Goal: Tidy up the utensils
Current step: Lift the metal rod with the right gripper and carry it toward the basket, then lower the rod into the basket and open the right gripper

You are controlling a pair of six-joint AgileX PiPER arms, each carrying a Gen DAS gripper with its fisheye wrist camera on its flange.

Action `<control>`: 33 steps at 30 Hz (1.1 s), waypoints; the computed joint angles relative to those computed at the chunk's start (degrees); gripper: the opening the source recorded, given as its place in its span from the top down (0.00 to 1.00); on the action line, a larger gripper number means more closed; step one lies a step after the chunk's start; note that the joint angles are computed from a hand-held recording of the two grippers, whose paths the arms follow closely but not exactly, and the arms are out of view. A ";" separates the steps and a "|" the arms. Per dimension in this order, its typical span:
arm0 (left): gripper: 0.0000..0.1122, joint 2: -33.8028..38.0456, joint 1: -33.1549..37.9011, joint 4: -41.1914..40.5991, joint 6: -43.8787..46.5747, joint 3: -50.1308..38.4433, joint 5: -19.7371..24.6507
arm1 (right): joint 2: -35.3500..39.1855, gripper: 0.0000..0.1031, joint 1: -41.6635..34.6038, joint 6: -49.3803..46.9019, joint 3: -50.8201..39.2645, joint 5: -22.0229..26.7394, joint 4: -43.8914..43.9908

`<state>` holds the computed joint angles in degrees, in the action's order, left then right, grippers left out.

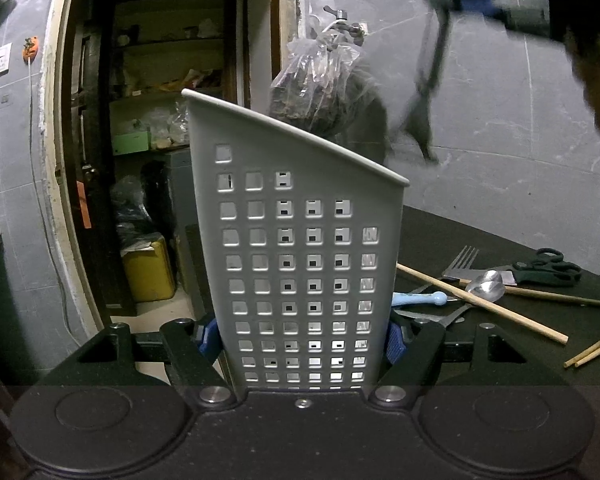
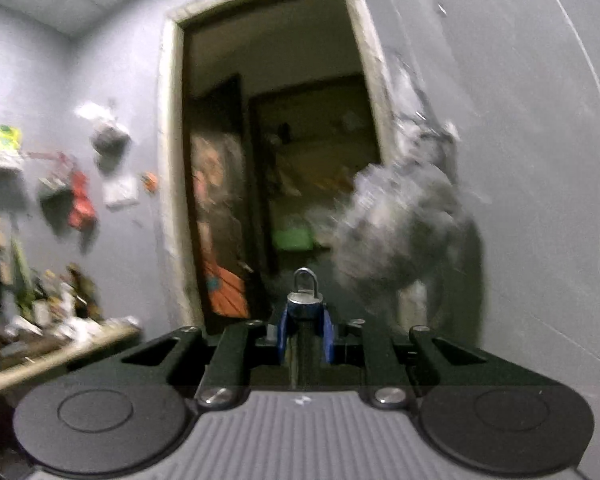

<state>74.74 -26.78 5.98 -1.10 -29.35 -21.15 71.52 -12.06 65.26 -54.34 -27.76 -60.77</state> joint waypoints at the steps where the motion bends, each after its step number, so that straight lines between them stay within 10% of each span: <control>1: 0.33 -0.17 -0.02 0.02 -0.01 0.16 0.01 | -0.80 0.81 0.99 -0.68 -0.17 -0.75 0.78; 6: 0.33 -0.88 -0.29 -0.23 0.10 0.67 0.30 | -1.93 0.81 6.31 2.30 -3.05 -4.69 -3.24; 33: 0.33 -1.58 -0.06 1.94 -1.77 0.86 0.83 | 2.03 0.80 20.56 5.26 0.61 8.62 -15.94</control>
